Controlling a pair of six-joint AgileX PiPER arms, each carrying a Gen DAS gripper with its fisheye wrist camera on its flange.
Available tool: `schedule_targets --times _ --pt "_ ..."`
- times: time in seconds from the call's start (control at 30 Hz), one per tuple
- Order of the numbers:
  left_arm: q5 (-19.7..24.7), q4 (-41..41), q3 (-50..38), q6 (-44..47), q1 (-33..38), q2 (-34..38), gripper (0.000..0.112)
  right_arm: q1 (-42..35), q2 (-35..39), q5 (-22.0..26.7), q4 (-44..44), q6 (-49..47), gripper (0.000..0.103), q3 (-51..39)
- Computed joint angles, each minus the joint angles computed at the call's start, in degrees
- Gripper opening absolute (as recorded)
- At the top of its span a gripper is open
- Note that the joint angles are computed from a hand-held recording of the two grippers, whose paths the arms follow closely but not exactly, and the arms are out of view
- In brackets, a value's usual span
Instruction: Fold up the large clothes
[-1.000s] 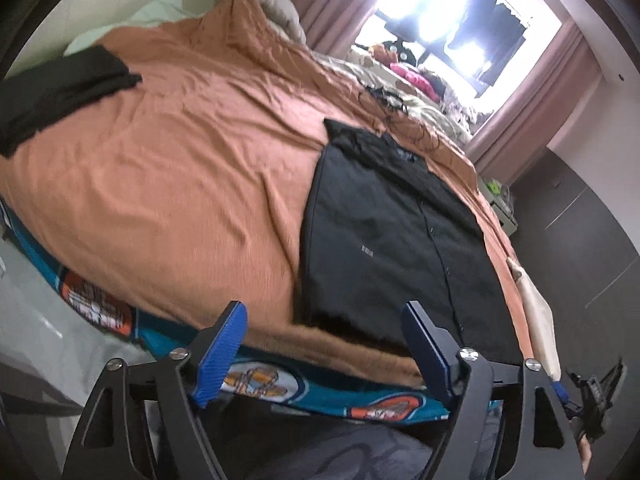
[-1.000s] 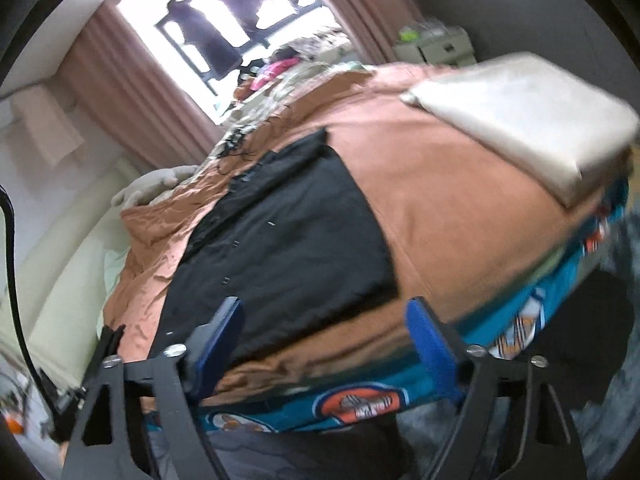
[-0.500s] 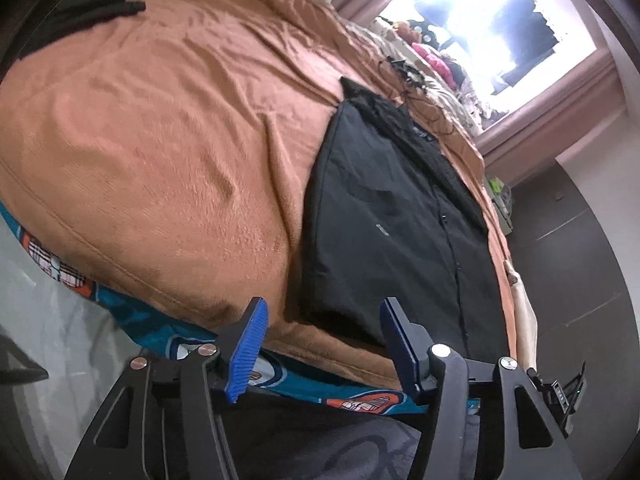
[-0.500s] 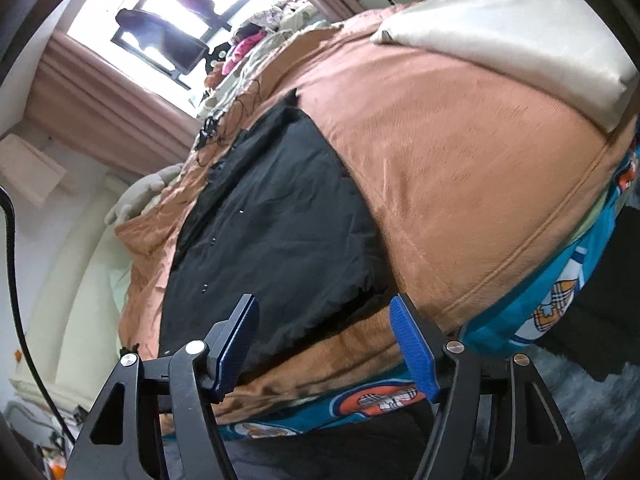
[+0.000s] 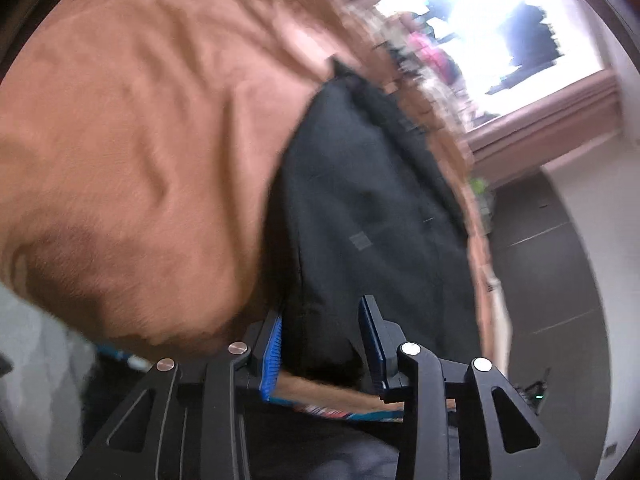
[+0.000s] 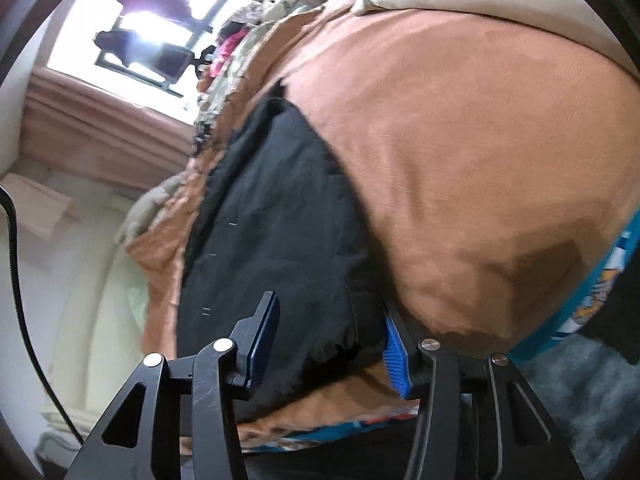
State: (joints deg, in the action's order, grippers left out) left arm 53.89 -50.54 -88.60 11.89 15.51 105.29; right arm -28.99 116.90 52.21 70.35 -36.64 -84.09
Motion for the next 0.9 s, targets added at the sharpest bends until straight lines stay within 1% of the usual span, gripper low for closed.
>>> schedule_targets --times 0.1,0.23,0.3,0.33,0.37,0.4,0.43,0.47,0.53,0.57,0.63,0.7,0.83,0.9 --pt "0.54 2.50 -2.84 -1.29 -1.04 0.60 0.038 0.64 0.44 0.12 0.89 0.32 0.050 -1.31" --pt "2.50 8.00 -6.40 -7.72 -2.06 4.49 0.038 2.69 2.10 -1.46 -4.37 5.57 0.050 -3.74" --pt "3.34 7.62 -6.38 -8.06 -1.81 5.98 0.038 2.82 2.65 -1.87 -4.43 5.73 0.048 -3.94" --pt "2.49 5.91 -5.04 -6.64 -1.43 5.92 0.038 2.97 2.59 -2.37 -4.37 5.49 0.047 -3.73" --pt "1.64 4.56 -4.19 -5.72 -1.25 5.85 0.037 3.09 2.64 -2.61 -4.70 5.75 0.042 -3.96" --pt "0.94 3.99 -3.61 -5.42 -1.26 5.75 0.034 3.54 2.56 -3.48 -6.14 6.91 0.037 -4.38" --pt "0.50 5.70 -3.96 -6.76 -1.74 5.74 0.022 4.05 2.56 -4.41 -8.08 8.53 0.020 -5.03" --pt "0.26 6.85 -4.17 -7.68 -2.18 5.58 0.018 4.02 2.73 -4.31 -8.44 9.02 0.013 -5.30" --pt "-1.60 6.30 -2.48 -6.98 -2.52 3.60 0.013 3.33 2.54 -3.80 -5.89 8.20 0.010 -4.34" --pt "-2.94 5.47 -1.02 -5.64 -2.55 1.98 0.012 2.95 1.48 -3.89 -3.80 6.25 0.008 -2.88" --pt "-4.02 3.46 0.68 -3.55 -2.00 -0.17 0.011 2.57 -0.73 -3.80 -1.70 2.99 0.007 -1.04" --pt "-3.81 1.33 1.73 -2.89 -0.93 -1.72 0.011 2.37 -3.09 -3.15 -0.81 1.63 0.007 0.01" --pt "-3.79 0.59 3.84 -3.01 0.45 -6.00 0.010 1.52 -8.20 -1.67 1.02 -0.45 0.007 2.92" --pt "-2.97 -0.89 4.85 -2.22 1.75 -7.95 0.010 0.92 -10.39 -0.65 1.53 -1.21 0.007 4.21"
